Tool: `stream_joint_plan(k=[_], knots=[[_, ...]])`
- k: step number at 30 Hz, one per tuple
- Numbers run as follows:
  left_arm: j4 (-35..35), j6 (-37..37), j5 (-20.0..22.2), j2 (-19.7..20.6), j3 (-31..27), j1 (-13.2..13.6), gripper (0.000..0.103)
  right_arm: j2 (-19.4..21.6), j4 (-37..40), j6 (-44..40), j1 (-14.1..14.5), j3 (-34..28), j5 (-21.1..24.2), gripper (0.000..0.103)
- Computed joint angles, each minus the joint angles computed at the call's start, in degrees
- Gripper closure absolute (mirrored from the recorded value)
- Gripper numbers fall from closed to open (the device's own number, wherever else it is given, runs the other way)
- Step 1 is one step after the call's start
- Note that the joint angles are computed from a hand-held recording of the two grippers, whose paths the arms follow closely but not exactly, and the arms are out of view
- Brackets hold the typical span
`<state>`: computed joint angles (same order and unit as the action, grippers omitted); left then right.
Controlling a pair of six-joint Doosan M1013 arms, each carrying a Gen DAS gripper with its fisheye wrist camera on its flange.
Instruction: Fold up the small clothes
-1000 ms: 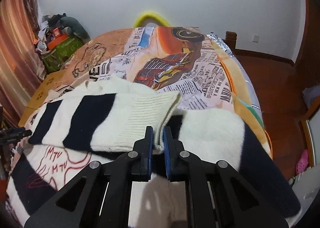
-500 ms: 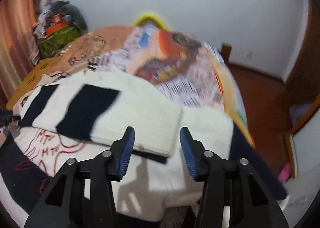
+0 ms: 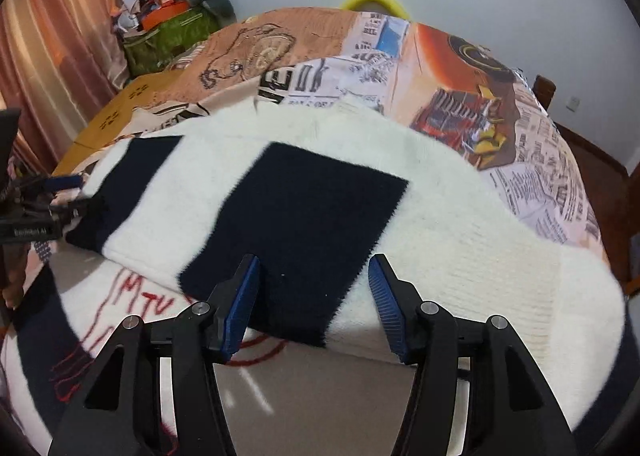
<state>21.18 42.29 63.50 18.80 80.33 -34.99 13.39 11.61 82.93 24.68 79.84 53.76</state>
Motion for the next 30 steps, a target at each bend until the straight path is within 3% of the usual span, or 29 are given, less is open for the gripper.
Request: stream_joint_plan(k=[10,15,21,30], knots=[[-1.33,-2.62,0.89,-3.78,4.21,0.02,0.010,-4.92,-2.51,5.66,-3.42,4.06,1.43,0.047],[1.82,-5.37,4.00,-5.81,5.03,-1.54,0.010,-10.22,-2.96,8.20,-5.99,7.55,-0.05,0.046],[5.35,-9.14,2.78,-8.80,5.16,-4.00,0.010,-16.67,-7.67,13.57,-8.81,11.34,-2.38,0.034],[7.54,-10.17,2.01,-8.63,3.16,-7.91,0.010,-19.58,-8.99,19.71,-13.43,17.65,4.07,0.030]])
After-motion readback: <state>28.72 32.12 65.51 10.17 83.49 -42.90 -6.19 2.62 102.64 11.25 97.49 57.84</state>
